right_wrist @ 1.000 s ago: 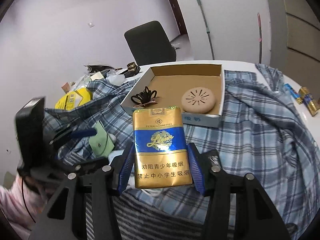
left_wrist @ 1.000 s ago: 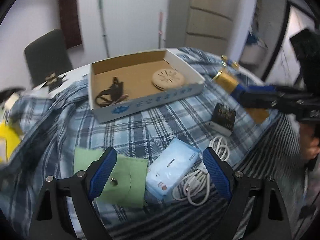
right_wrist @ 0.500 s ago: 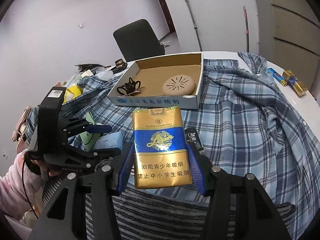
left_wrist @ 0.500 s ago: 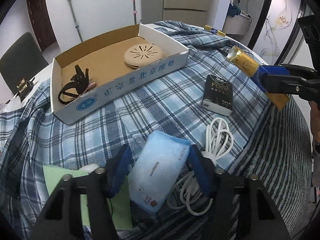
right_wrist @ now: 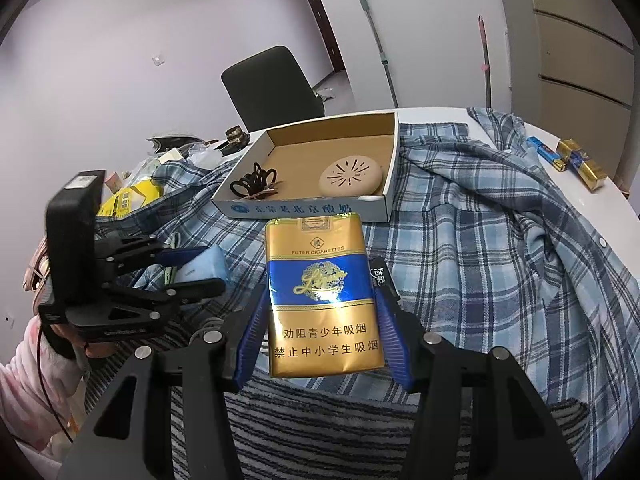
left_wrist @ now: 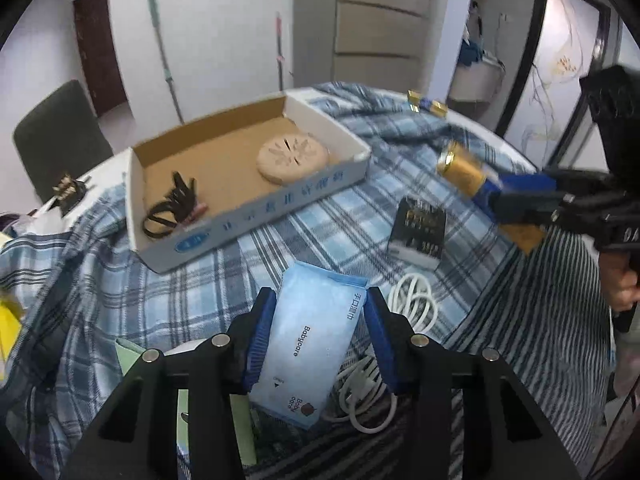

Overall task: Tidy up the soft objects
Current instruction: 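Lift and carry the pack and wipes packet over the box with both grippers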

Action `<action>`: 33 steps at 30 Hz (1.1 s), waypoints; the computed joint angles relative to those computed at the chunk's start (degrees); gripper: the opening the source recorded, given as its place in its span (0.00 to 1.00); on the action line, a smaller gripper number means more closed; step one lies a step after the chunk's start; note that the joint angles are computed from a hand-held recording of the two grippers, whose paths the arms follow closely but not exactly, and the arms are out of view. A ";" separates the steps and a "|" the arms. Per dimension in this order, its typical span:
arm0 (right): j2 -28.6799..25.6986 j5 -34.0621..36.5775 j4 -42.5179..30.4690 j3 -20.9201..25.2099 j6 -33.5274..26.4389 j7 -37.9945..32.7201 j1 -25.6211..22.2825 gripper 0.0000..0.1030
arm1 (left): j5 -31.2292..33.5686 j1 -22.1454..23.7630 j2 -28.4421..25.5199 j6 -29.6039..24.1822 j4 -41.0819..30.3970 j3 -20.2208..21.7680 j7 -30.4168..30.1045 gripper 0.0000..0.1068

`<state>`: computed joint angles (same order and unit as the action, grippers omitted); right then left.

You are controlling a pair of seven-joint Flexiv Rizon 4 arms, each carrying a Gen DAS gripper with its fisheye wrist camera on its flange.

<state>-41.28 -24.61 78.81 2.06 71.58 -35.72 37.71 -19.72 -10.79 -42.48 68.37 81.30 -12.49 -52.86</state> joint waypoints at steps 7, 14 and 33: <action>1.11 -5.52 1.64 -5.64 0.53 5.37 3.92 0.51 | -1.66 1.04 3.10 16.11 7.32 -3.24 -3.79 0.45; 0.94 -10.12 0.82 -7.33 1.11 9.19 4.85 0.51 | 1.16 0.93 3.84 22.02 7.72 -3.18 -7.64 0.45; -8.02 -16.11 -21.51 -11.62 -4.23 12.48 4.36 0.51 | 5.44 -7.58 -3.78 20.89 -15.78 10.42 -20.66 0.45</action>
